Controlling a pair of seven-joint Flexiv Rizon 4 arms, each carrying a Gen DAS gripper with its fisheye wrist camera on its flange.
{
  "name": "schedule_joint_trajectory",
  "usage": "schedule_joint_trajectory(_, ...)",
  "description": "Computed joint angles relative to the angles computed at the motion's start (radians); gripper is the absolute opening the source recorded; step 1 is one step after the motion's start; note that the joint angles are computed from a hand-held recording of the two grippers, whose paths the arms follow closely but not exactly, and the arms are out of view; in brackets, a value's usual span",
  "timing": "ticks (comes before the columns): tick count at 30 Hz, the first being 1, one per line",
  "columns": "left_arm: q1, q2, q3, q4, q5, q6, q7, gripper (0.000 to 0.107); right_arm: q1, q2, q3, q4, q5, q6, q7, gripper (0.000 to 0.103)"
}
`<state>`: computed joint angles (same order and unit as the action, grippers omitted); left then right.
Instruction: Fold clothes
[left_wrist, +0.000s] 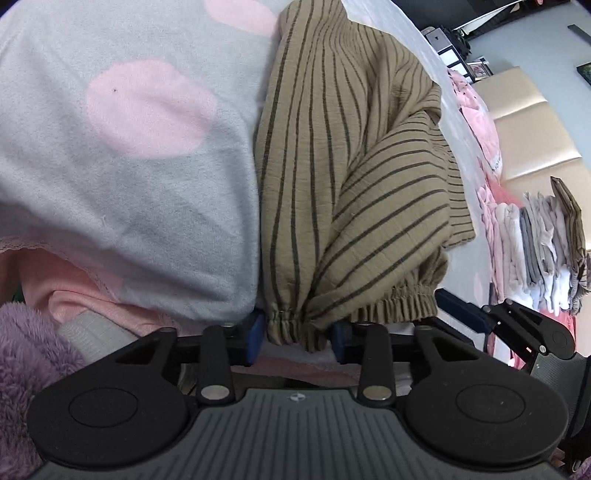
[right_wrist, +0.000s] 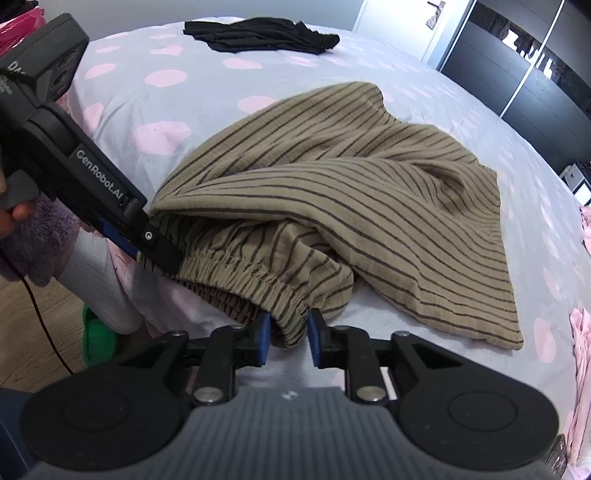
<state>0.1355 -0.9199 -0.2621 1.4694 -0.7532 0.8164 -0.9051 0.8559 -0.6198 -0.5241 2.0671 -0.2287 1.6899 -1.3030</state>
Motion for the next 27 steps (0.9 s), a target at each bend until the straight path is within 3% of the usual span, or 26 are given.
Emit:
schedule_joint_trajectory(5,0.028,0.032,-0.03,0.032,-0.053,0.002,0.039,0.017,0.094,-0.013,-0.089,0.074,0.03,0.162,-0.128,0.048)
schedule_joint_trajectory(10,0.049,0.045,-0.051,0.041,-0.139,-0.012,0.048,0.016,0.2,-0.082,-0.179,0.107,0.069,0.25,-0.31,0.049)
schedule_joint_trajectory(16,0.052,0.037,-0.047,0.018,-0.195,-0.074,0.011,0.016,0.249,-0.174,-0.223,0.058,0.154,0.251,-0.41,0.048)
schedule_joint_trajectory(22,0.035,0.031,-0.023,0.001,-0.191,-0.079,-0.029,0.016,0.253,-0.234,-0.206,-0.026,0.22,0.173,-0.459,0.049)
schedule_joint_trajectory(27,0.067,0.024,-0.045,0.003,-0.235,-0.131,-0.053,0.015,0.216,-0.239,-0.158,-0.075,0.246,0.126,-0.456,0.051)
